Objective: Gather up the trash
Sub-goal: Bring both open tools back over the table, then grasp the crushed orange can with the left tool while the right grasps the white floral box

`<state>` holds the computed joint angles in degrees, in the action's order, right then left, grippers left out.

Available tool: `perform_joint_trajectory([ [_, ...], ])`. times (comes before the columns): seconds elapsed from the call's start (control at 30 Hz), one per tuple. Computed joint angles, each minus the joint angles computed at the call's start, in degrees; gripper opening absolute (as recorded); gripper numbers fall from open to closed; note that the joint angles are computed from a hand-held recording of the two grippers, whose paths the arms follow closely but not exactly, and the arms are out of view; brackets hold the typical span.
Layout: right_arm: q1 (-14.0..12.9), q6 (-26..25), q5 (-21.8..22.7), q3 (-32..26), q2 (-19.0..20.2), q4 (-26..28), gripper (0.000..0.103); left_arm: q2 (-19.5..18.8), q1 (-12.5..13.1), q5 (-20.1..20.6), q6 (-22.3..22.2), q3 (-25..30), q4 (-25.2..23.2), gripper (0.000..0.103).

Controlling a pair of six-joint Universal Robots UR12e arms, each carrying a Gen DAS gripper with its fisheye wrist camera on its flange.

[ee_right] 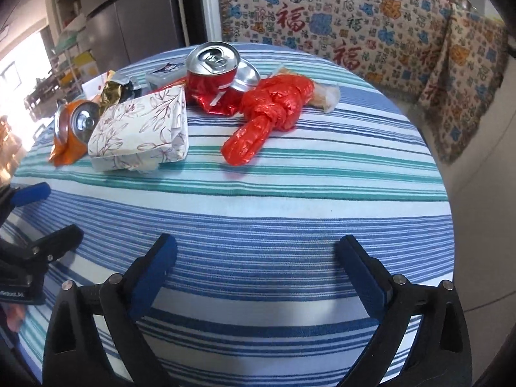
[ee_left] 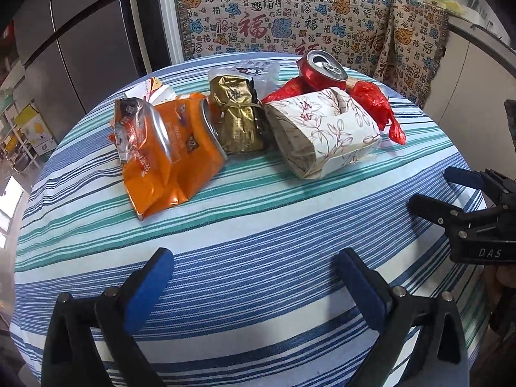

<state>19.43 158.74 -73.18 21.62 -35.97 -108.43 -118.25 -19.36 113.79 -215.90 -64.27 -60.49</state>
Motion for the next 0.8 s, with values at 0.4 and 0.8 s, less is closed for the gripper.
perform_joint_trajectory([
  [0.4,0.46,-0.54,-0.11,-3.4,1.51,2.72,0.102,6.74,2.48,-3.82,-0.59,-10.41,11.4,0.102],
  [0.8,0.42,-0.67,0.04,-2.92,1.23,2.75,0.103,5.56,4.04,3.02,-1.97,-6.79,11.82,0.101],
])
